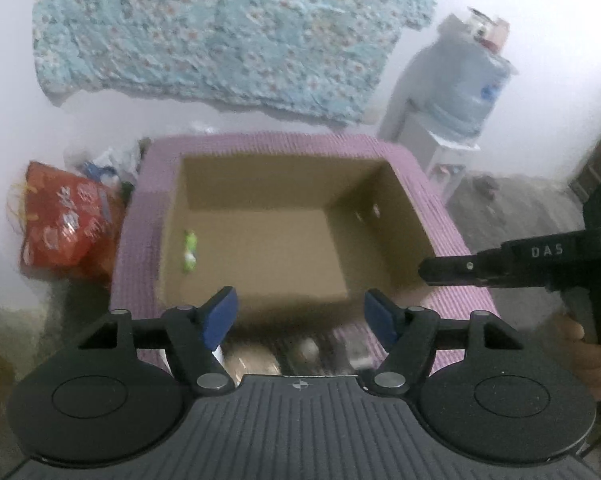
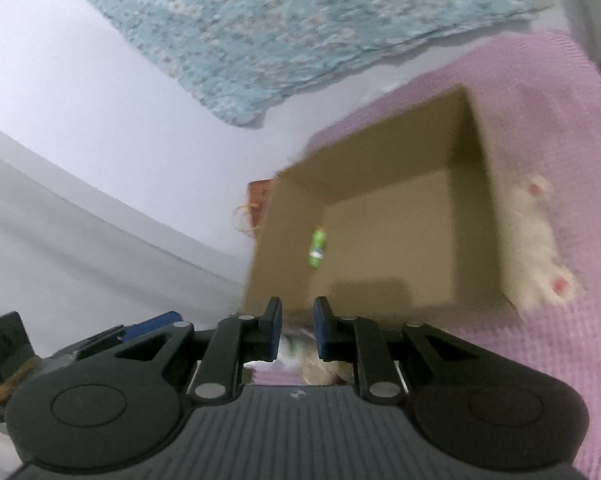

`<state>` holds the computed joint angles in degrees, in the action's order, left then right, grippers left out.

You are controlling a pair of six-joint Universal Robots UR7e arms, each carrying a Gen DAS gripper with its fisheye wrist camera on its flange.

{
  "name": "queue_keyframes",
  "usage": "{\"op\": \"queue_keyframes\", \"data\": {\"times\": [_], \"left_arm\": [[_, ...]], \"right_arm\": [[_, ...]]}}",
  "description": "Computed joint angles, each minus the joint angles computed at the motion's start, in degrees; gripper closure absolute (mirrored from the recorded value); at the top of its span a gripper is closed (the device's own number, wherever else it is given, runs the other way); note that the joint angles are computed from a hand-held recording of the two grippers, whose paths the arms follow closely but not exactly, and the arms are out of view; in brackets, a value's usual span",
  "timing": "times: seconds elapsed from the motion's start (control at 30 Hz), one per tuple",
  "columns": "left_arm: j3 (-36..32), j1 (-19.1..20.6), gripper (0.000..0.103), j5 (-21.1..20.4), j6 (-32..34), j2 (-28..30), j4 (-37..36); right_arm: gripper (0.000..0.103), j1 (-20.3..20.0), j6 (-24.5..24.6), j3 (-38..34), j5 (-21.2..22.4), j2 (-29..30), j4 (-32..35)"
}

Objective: Organize rigid objects
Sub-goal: 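Bring the right gripper back to the black items on the table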

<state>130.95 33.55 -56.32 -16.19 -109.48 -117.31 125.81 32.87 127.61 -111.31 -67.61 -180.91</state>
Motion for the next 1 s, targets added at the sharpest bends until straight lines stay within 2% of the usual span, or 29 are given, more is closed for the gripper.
{"op": "queue_keyframes", "data": {"times": [0.1, 0.2, 0.3, 0.43, 0.63, 0.73, 1.0], "left_arm": [[3.06, -1.64, 0.033, -1.37, -1.56, -1.8, 1.76], [5.92, -1.58, 0.033, -3.67, -1.73, -2.25, 2.15], [8.38, -0.02, 0.035, -7.11, -0.19, -0.58, 0.24], [10.75, 1.88, 0.043, -9.46, 3.46, 3.51, -4.39], [11.58, 5.0, 0.053, -12.61, 6.9, 9.93, -10.66], [11.9, 5.61, 0.054, -13.32, 7.69, 11.84, -12.18], [11.54, 7.01, 0.055, -12.19, 7.97, 16.91, -13.36]], "right_arm": [[0.084, 0.83, 3.87, 4.61, -2.15, -0.72, -2.28], [0.084, 0.54, 7.01, 7.87, -3.19, 0.29, -3.38], [0.084, -0.37, 10.27, 10.51, -2.77, 1.56, -3.73], [0.084, -2.79, 12.56, 12.84, -1.11, 3.65, -7.0], [0.084, -5.98, 12.77, 13.95, 1.04, 6.87, -11.87], [0.084, -7.54, 12.44, 14.0, 2.2, 8.32, -13.45], [0.084, -9.99, 12.85, 14.56, 3.51, 11.24, -16.76]]}}
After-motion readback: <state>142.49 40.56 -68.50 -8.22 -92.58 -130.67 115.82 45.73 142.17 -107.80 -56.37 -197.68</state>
